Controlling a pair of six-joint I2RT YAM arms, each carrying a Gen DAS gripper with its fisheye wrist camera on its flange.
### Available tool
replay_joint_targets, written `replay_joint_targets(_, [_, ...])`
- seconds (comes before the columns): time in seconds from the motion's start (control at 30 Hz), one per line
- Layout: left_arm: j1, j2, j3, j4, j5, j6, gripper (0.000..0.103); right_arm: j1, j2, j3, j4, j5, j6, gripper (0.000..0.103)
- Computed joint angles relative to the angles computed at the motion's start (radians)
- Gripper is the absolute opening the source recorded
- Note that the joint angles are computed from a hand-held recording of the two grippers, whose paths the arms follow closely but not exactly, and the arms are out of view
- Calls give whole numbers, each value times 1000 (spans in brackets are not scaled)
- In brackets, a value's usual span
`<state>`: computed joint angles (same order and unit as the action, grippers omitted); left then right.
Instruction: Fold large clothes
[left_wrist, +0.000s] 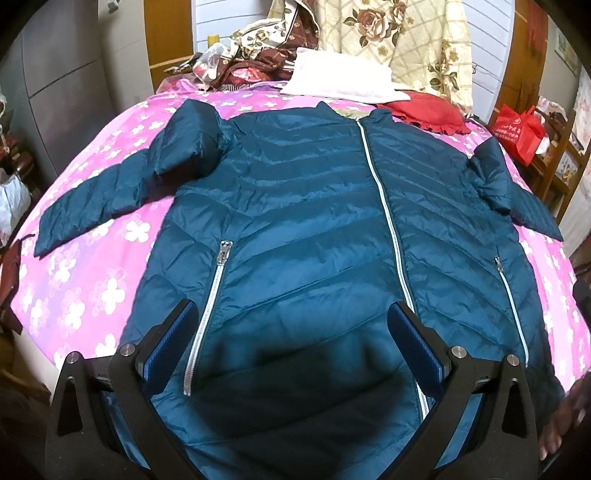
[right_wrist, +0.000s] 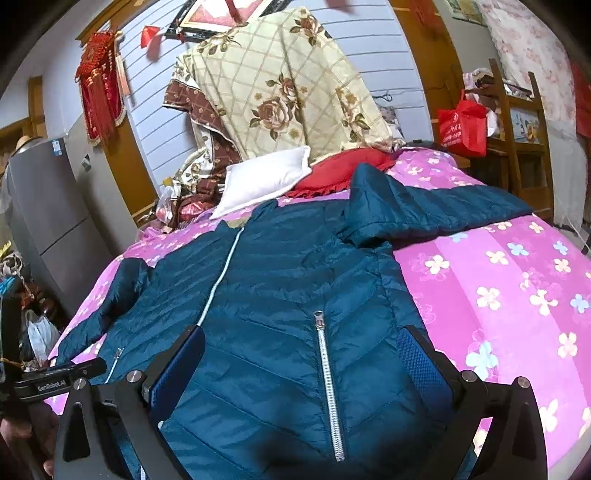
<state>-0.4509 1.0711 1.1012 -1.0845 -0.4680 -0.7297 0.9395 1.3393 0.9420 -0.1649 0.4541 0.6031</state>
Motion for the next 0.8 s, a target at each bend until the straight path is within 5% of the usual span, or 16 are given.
replay_joint_targets(0.23, [49, 5, 8, 39, -24, 87, 103, 69, 35, 29, 11, 43, -7, 103])
replay_joint_targets(0.53, [323, 28, -71, 310, 76, 338, 103, 107, 105, 72, 12, 103, -45, 103])
replay_joint_targets(0.8, [379, 48, -109, 355, 134, 341, 103, 97, 128, 87, 1, 108, -24, 103])
